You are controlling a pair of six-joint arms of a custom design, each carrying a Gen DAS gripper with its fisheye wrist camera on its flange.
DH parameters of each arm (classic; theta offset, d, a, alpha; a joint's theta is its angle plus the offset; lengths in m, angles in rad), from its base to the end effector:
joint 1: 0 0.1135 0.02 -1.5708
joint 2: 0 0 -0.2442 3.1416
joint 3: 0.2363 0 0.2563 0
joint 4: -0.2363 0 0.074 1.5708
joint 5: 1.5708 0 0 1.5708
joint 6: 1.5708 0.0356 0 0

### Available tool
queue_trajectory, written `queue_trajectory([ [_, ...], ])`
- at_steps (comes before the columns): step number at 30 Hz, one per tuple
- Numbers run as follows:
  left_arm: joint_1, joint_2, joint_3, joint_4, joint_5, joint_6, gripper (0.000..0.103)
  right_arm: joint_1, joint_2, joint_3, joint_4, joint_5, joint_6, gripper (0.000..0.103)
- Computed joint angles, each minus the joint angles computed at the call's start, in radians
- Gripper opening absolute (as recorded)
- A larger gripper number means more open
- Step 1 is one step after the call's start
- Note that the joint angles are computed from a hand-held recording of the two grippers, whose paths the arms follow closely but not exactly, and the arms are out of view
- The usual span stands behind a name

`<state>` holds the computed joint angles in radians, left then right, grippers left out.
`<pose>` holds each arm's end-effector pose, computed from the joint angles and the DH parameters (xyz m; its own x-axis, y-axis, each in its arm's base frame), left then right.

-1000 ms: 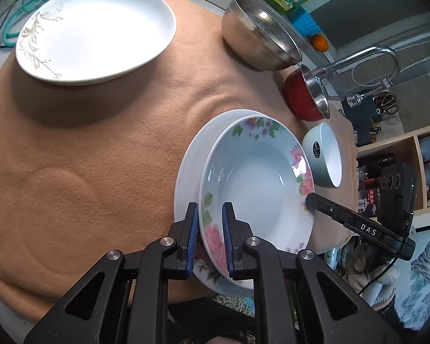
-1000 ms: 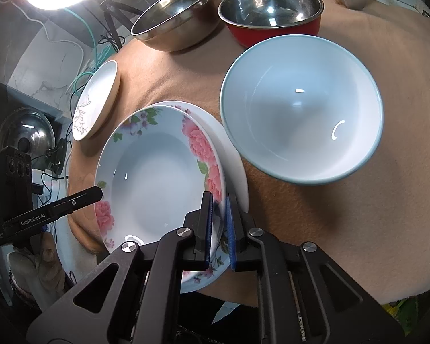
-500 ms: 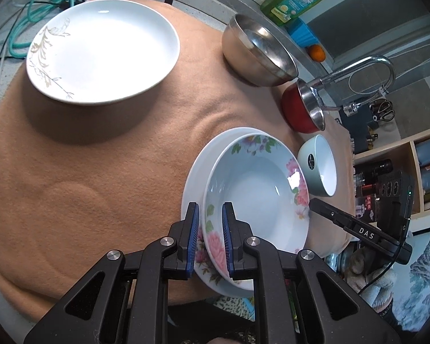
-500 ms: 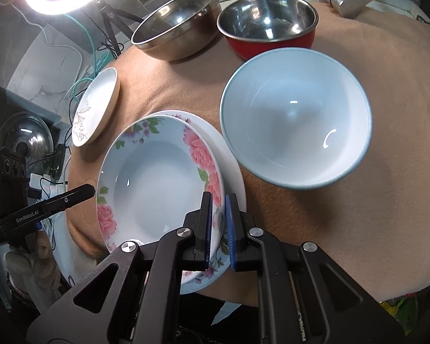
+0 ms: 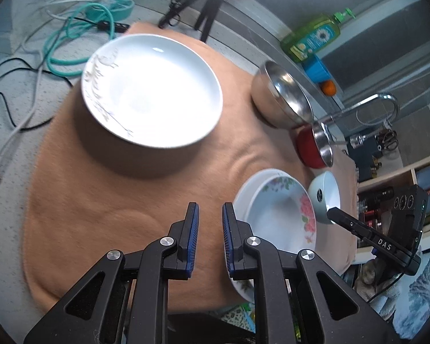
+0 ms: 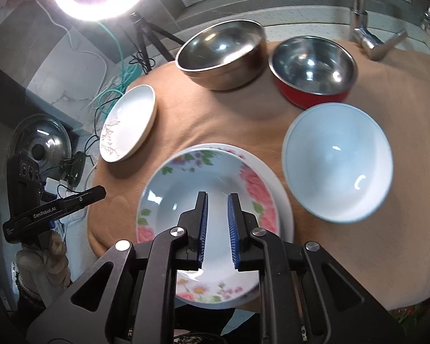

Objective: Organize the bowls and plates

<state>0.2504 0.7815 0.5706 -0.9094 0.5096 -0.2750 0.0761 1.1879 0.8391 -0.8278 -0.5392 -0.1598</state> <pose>0.1483 0.0200 0.1974 -0.8365 -0.4586 -0.2998 -0.2469 0.8040 -0.5409 0.2216 0.0352 0.2147 -0.8672 -0.2031 -0.4546 -0.4050 0.8188 0.4069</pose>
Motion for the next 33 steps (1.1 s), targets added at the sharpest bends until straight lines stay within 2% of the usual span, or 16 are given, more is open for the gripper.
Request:
queue_trajectory([
  [3,0.105,0.038,0.019,-0.014,0.026,0.080,0.013,0.077,0.014,0.013,0.036,0.019,0.062,0.016],
  [8,0.231,0.127,0.064,-0.011,0.044,0.186,0.013,0.197,0.055,0.042,0.104,0.058,0.157,0.027],
  [17,0.401,0.360,0.178,0.057,0.060,0.329,0.013,0.346,0.233,0.161,0.201,0.091,0.297,0.027],
  [20,0.421,0.440,0.220,0.094,0.046,0.346,0.013,0.364,0.304,0.208,0.219,0.067,0.333,0.027],
  [33,0.421,0.689,0.355,0.188,0.004,0.369,0.013,0.423,0.595,0.445,0.247,0.105,0.417,0.027],
])
